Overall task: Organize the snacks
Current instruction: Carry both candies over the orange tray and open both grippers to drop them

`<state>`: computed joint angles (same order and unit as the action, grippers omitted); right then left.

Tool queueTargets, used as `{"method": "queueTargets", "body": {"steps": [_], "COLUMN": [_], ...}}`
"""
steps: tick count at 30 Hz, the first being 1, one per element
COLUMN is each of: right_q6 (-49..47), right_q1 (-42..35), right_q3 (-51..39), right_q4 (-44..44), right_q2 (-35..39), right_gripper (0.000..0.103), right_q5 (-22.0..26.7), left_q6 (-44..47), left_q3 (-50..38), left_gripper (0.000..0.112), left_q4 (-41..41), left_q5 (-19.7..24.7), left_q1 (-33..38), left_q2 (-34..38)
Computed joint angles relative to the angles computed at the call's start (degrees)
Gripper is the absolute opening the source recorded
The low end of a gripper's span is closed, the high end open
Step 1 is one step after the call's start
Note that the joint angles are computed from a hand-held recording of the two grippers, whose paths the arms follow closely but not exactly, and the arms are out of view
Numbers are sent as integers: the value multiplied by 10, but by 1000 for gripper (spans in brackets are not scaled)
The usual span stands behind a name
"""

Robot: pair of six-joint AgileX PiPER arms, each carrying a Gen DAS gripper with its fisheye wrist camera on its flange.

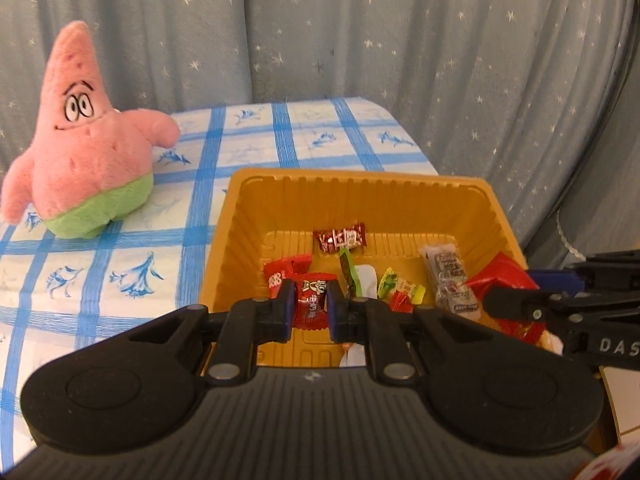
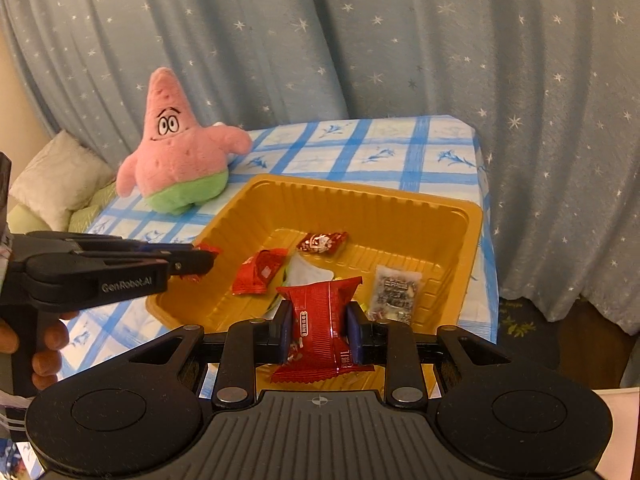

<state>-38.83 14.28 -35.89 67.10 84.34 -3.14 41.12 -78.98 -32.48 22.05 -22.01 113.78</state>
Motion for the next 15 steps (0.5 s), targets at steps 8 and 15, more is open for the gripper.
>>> {"method": "queueTargets", "body": {"steps": [8,15], "right_q6": [1,-14], "right_q1": [-8,-10], "right_q3": [-6,-7], "right_q4": [0,15], "right_q2": [8,9], "right_gripper": [28,28], "right_q5": [3,4], "left_q6": [-34,-30], "left_q3": [-27,-33], "left_gripper": [15,20], "left_q4": [42,37], "left_q5": [14,25], "left_q1": [-4,-1], "left_q2": [32,34]}}
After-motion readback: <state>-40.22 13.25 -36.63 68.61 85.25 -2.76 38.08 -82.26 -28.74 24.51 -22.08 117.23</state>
